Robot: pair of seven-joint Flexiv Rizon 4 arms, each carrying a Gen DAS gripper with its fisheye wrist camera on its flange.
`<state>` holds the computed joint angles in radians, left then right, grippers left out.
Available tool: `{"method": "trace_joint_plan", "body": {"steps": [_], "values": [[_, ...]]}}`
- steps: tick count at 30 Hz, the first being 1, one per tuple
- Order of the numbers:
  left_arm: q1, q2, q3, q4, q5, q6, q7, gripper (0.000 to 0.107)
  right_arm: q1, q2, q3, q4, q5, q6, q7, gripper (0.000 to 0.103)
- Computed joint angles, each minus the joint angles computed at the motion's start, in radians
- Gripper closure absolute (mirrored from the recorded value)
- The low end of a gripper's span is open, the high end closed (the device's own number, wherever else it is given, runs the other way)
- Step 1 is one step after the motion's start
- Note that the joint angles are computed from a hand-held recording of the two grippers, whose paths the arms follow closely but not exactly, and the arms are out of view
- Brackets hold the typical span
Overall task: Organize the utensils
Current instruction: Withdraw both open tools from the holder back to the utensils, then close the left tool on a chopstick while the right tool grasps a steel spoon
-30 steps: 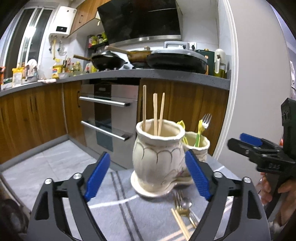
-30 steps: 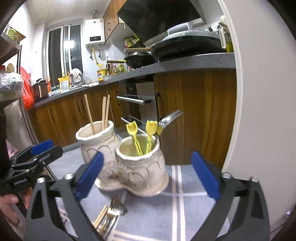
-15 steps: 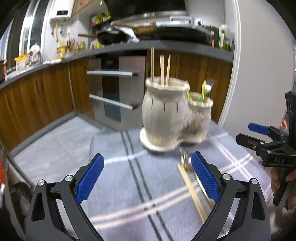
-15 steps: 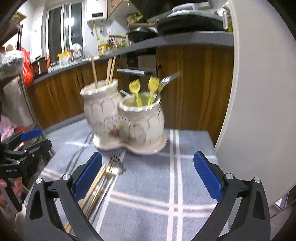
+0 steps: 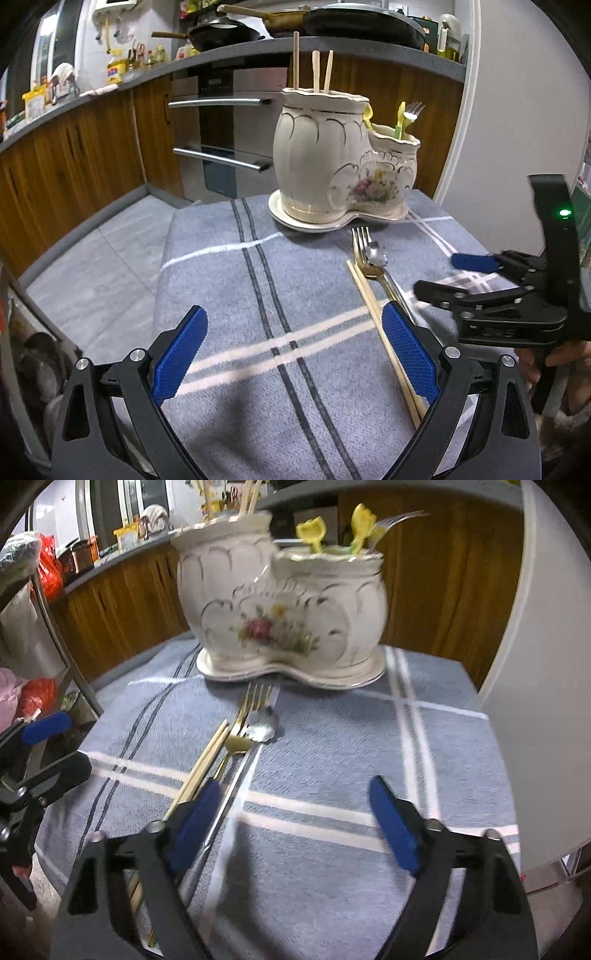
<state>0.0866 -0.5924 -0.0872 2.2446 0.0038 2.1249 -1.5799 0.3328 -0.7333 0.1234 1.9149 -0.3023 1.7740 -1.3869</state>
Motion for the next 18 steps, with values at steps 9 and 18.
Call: {"method": "trace_joint_plan", "body": {"steps": [9, 18], "values": [[0.028, 0.004, -0.021, 0.001, 0.03, 0.005, -0.02, 0.012, -0.012, -0.002, 0.047, -0.032, -0.018, -0.087, -0.004, 0.064], [0.021, 0.004, -0.019, -0.011, 0.031, -0.025, -0.02, 0.012, 0.082, 0.004, -0.039, -0.055, -0.024, -0.143, 0.009, 0.095]]}}
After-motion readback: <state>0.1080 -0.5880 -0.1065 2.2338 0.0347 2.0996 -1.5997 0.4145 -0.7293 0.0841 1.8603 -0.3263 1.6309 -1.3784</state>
